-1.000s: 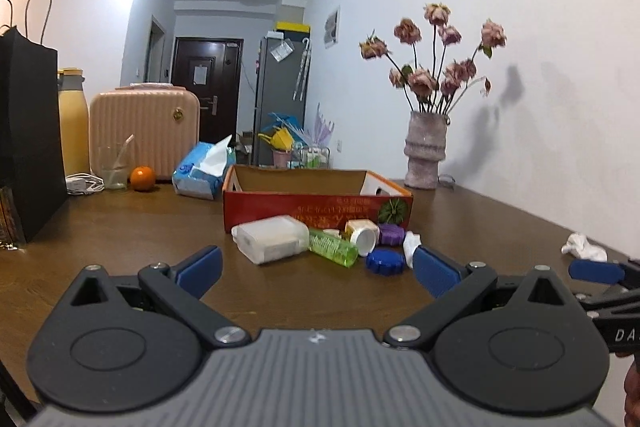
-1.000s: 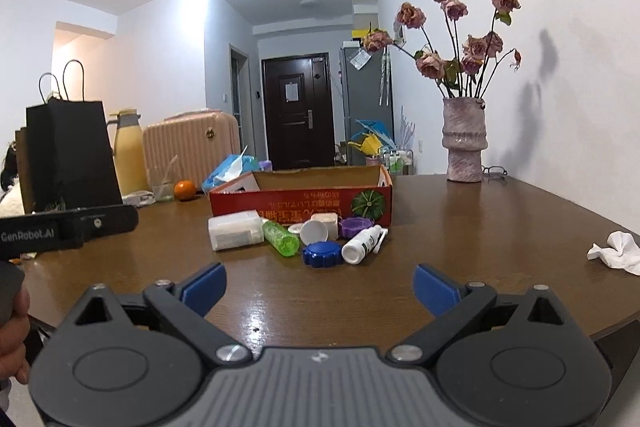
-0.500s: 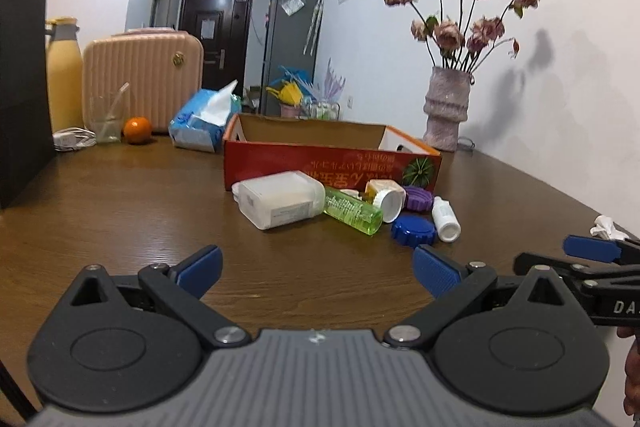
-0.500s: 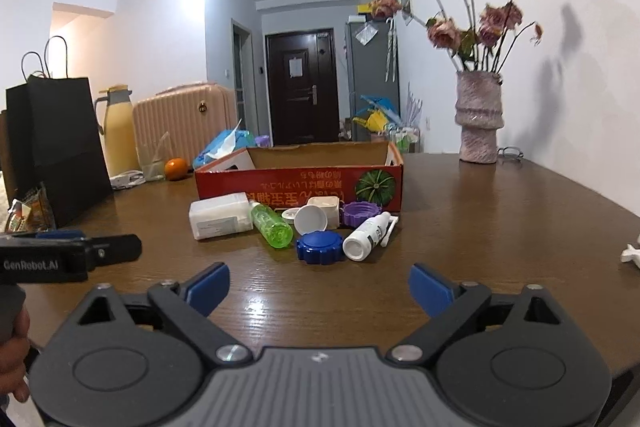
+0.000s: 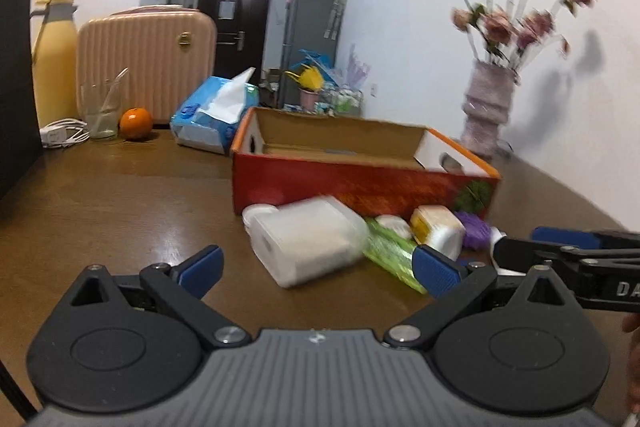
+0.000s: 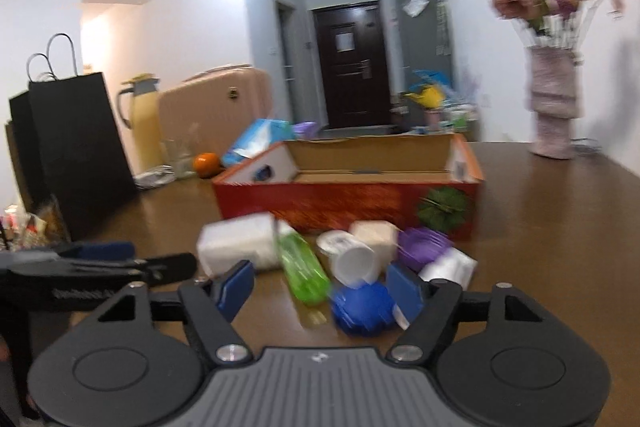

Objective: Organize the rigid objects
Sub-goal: 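Reach the right tool to the white plastic container and grasp it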

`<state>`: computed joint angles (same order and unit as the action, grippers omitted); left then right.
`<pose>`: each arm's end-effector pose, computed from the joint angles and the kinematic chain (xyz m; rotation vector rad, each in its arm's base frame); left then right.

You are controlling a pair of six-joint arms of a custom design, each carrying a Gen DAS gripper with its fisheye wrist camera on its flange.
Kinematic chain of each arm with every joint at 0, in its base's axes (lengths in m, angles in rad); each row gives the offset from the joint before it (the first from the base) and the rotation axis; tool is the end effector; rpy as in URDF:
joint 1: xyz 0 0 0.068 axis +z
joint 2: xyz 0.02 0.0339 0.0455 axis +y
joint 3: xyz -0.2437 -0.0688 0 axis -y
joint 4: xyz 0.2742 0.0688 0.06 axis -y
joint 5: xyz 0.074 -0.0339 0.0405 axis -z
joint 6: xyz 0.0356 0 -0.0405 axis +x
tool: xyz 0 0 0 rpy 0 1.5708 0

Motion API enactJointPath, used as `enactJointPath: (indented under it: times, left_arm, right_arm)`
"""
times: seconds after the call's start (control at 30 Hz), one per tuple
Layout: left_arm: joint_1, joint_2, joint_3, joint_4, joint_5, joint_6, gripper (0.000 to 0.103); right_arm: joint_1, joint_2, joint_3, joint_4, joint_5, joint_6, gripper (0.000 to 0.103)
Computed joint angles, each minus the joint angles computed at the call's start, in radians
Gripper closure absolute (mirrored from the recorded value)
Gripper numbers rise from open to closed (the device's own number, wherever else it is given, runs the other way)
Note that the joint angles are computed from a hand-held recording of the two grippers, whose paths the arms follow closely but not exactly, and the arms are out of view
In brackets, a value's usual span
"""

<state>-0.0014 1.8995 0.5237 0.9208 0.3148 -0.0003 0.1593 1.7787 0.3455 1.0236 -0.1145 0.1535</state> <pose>0.3075 -0.0115 0.0394 0.1998 2.0064 -0.3195 0.2636 0.0465 0.0450 -0.0806 1.9896 0.3160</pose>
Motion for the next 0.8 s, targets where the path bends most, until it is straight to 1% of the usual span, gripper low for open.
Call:
enactJointPath:
  times: [0.07, 0.1, 0.17, 0.2, 0.27, 0.33, 0.37, 0.43, 0.5, 0.53, 0.57, 0.6, 0.63, 0.7, 0.8]
  left_arm:
    - [0.009, 0.02, 0.068, -0.07, 0.0, -0.035, 0.004]
    - [0.019, 0.038, 0.103, -0.096, 0.016, -0.055, 0.004]
    - [0.037, 0.077, 0.185, -0.179, 0.042, -0.097, 0.017]
    - [0.047, 0.099, 0.225, -0.226, 0.063, -0.114, 0.02]
    - [0.075, 0.147, 0.303, -0.307, 0.128, -0.159, 0.04]
    - [0.102, 0.195, 0.355, -0.338, 0.2, -0.192, 0.047]
    - [0.111, 0.216, 0.377, -0.351, 0.225, -0.204, 0.052]
    - [0.122, 0.249, 0.41, -0.365, 0.261, -0.223, 0.053]
    - [0.129, 0.265, 0.419, -0.35, 0.285, -0.237, 0.058]
    - [0.13, 0.269, 0.418, -0.343, 0.295, -0.238, 0.061]
    - [0.128, 0.266, 0.412, -0.336, 0.287, -0.238, 0.062]
    - [0.127, 0.264, 0.406, -0.327, 0.283, -0.234, 0.062]
    - [0.127, 0.258, 0.394, -0.316, 0.278, -0.231, 0.065]
    - [0.125, 0.226, 0.357, -0.298, 0.258, -0.237, 0.07]
    - [0.146, 0.154, 0.262, -0.246, 0.27, -0.237, 0.07]
  right_arm:
    - [-0.003, 0.055, 0.112, -0.069, -0.047, -0.003, 0.036]
    - [-0.003, 0.089, 0.17, -0.1, -0.072, -0.007, 0.038]
    - [-0.001, 0.151, 0.277, -0.158, -0.112, 0.001, 0.041]
    - [-0.002, 0.181, 0.331, -0.195, -0.134, 0.013, 0.043]
    - [-0.009, 0.239, 0.443, -0.289, -0.192, 0.058, 0.048]
    - [-0.019, 0.298, 0.532, -0.348, -0.25, 0.094, 0.056]
    - [-0.019, 0.325, 0.572, -0.376, -0.264, 0.107, 0.058]
    - [-0.018, 0.369, 0.624, -0.398, -0.279, 0.127, 0.069]
    - [-0.019, 0.408, 0.667, -0.414, -0.306, 0.149, 0.077]
    - [-0.022, 0.425, 0.674, -0.398, -0.317, 0.163, 0.076]
    - [-0.023, 0.434, 0.679, -0.389, -0.319, 0.173, 0.076]
    - [-0.022, 0.437, 0.683, -0.391, -0.318, 0.181, 0.077]
    - [-0.019, 0.433, 0.681, -0.398, -0.311, 0.187, 0.077]
    - [-0.009, 0.403, 0.659, -0.423, -0.294, 0.185, 0.078]
    - [0.014, 0.312, 0.543, -0.391, -0.278, 0.169, 0.078]
